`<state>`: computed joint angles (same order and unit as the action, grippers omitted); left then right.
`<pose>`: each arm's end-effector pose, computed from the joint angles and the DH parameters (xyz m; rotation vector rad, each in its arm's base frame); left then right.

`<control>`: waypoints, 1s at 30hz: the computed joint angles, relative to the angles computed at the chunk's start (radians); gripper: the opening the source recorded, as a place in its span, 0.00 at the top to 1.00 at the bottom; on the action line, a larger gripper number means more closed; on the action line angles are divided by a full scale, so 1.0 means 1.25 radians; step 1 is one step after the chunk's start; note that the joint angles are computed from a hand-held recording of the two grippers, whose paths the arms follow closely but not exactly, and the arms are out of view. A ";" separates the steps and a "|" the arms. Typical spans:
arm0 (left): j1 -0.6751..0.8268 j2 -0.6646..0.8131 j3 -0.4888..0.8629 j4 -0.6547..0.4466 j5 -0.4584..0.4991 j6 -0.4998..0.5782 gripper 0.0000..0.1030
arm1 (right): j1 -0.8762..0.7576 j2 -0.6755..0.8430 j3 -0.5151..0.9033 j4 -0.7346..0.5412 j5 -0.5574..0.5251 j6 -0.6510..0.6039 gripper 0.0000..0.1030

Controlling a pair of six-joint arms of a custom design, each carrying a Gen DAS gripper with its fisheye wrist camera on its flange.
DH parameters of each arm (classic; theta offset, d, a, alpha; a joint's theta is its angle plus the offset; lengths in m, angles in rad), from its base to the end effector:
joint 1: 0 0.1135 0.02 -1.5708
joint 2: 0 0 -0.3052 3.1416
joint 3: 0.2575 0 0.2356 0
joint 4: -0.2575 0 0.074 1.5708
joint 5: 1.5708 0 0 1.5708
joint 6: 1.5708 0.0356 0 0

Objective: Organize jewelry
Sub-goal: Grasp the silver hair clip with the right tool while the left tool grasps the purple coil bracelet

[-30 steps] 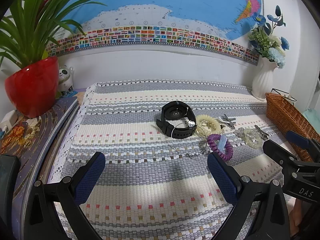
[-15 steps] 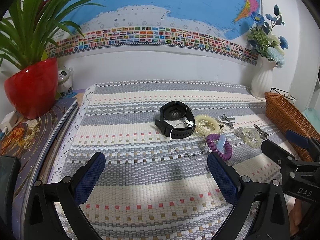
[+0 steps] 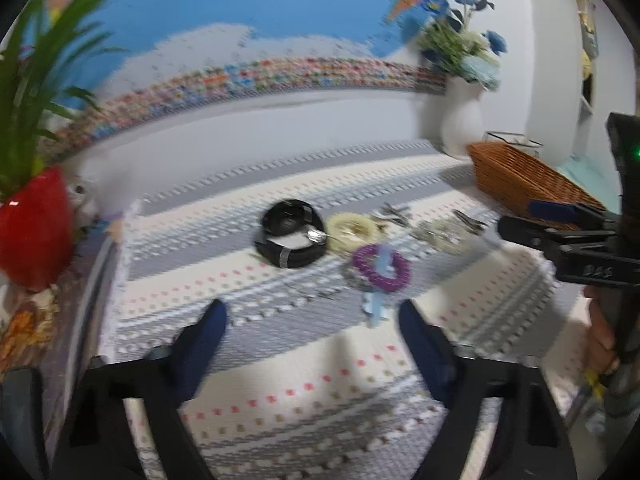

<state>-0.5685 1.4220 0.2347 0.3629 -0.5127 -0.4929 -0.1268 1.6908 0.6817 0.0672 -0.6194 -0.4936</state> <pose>0.1669 -0.0859 0.1494 -0.1460 2.2610 0.0628 0.2895 -0.0161 0.1724 -0.6619 2.2418 0.4776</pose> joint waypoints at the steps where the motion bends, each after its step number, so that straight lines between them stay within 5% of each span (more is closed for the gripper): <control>1: 0.025 0.000 0.012 -0.012 0.044 0.010 0.28 | 0.000 0.005 0.004 -0.005 0.000 -0.007 0.13; 4: 0.113 0.010 0.040 -0.015 0.207 0.040 0.38 | -0.006 0.017 0.017 -0.033 -0.012 -0.032 0.18; 8: 0.224 0.071 0.076 0.015 0.425 0.038 0.52 | -0.002 0.027 0.032 -0.047 0.014 -0.050 0.37; 12: 0.238 0.131 0.112 0.026 0.457 0.012 0.52 | -0.007 0.058 0.075 -0.099 0.019 -0.065 0.41; 20: 0.284 0.229 0.151 0.057 0.538 -0.033 0.69 | 0.018 0.137 0.179 -0.174 0.108 -0.014 0.54; 30: 0.329 0.275 0.150 0.120 0.613 -0.046 0.70 | 0.059 0.225 0.260 -0.207 0.171 0.078 0.60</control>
<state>-0.1573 1.7652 0.4220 0.5132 0.2531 -0.5506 -0.0532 1.9721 1.0072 -0.1921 -0.4058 -0.3959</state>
